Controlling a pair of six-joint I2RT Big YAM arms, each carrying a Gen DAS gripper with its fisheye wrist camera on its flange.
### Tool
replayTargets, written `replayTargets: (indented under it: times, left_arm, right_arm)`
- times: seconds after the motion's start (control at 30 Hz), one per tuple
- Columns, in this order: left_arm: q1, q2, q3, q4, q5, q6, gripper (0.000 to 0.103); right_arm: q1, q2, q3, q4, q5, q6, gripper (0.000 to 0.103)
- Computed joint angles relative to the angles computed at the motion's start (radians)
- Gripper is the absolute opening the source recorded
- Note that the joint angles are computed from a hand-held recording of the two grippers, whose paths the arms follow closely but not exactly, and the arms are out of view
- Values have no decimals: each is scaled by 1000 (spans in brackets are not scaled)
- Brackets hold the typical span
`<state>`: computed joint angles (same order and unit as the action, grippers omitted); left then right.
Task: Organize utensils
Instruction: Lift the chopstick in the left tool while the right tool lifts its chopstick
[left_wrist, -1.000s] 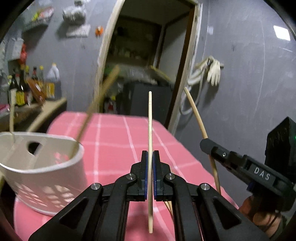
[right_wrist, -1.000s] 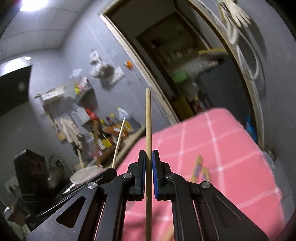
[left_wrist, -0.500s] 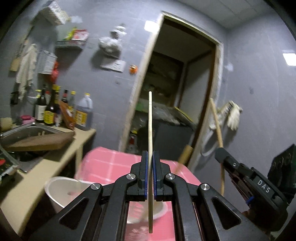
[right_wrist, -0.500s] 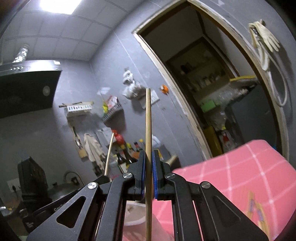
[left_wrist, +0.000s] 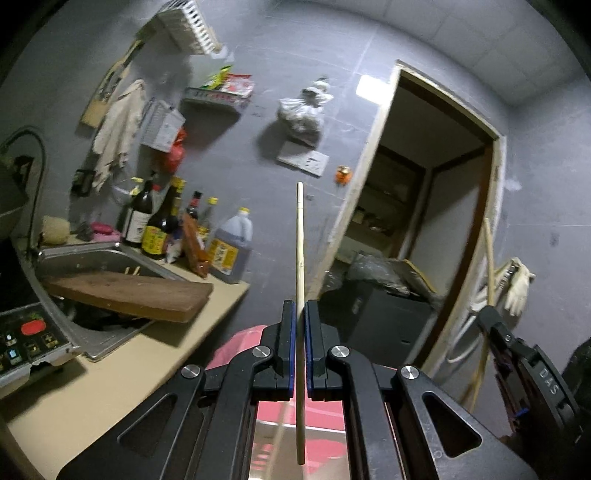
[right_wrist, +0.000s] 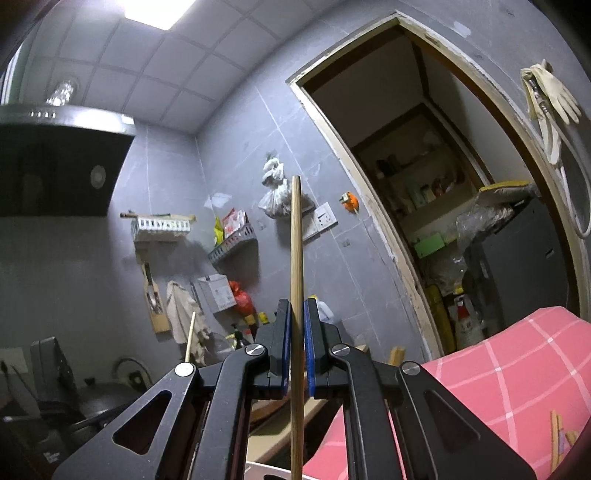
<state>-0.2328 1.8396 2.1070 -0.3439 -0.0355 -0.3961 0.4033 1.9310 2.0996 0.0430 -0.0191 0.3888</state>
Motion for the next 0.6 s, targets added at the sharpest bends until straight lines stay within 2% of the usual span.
replayTargets:
  times: [0.47, 0.6]
  left_arm:
    - [-26, 6, -59, 12, -44, 32, 3]
    - [-39, -4, -82, 17, -76, 67, 3]
  right_arm:
    - [13, 16, -10, -45, -6, -53, 5]
    - [18, 9, -22, -61, -18, -77, 5]
